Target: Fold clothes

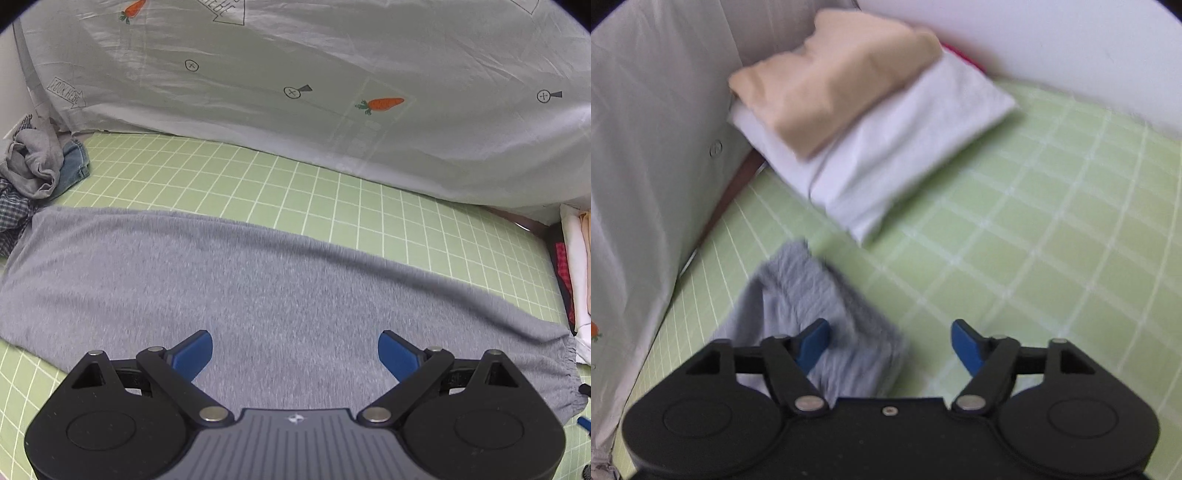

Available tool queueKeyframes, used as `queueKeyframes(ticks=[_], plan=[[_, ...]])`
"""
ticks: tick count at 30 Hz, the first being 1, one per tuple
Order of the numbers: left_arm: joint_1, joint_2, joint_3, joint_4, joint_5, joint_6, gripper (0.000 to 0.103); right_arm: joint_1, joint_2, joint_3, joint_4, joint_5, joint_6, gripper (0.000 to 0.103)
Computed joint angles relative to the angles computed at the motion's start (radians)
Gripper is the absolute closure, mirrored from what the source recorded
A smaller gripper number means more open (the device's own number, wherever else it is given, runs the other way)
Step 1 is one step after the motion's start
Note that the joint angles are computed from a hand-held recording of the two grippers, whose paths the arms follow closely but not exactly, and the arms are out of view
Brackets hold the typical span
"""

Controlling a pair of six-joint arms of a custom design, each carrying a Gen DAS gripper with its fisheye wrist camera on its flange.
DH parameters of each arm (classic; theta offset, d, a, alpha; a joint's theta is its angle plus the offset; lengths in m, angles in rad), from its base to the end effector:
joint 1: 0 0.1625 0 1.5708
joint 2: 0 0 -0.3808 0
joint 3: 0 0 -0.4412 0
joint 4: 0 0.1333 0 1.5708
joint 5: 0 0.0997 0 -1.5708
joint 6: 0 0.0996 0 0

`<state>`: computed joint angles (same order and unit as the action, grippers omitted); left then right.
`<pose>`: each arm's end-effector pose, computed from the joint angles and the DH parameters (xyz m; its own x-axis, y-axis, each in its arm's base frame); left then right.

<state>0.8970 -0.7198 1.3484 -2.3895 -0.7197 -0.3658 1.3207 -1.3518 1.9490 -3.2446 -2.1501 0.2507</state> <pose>-0.3075 -0.7187 0.1085 -0.7830 0.0059 -0.6220 0.3562 0.8240 -0.4406 -0.0643 -0.5700 0.3343 -0.6408 0.7670 0.0331 0.2853 0.2780 -0.9172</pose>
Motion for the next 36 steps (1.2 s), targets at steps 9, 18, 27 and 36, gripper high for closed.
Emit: queueKeyframes(ticks=[9,18,27,36], plan=[[-0.017,-0.01,0.019,-0.011,-0.007,0.032,0.007,-0.01,0.039,0.004,-0.041,0.079,0.022,0.042],[-0.045,-0.097,0.137,-0.027,0.042,-0.031,0.007,-0.007,-0.05,0.105,-0.128,0.106,-0.064,0.087],[-0.077,-0.263,0.353,-0.093,0.102,-0.079,0.007,0.097,0.03,0.095,-0.18,-0.118,-0.389,0.019],[-0.023,-0.398,0.459,-0.183,0.078,-0.024,0.007,0.226,0.14,0.098,-0.251,-0.109,-0.408,0.0]])
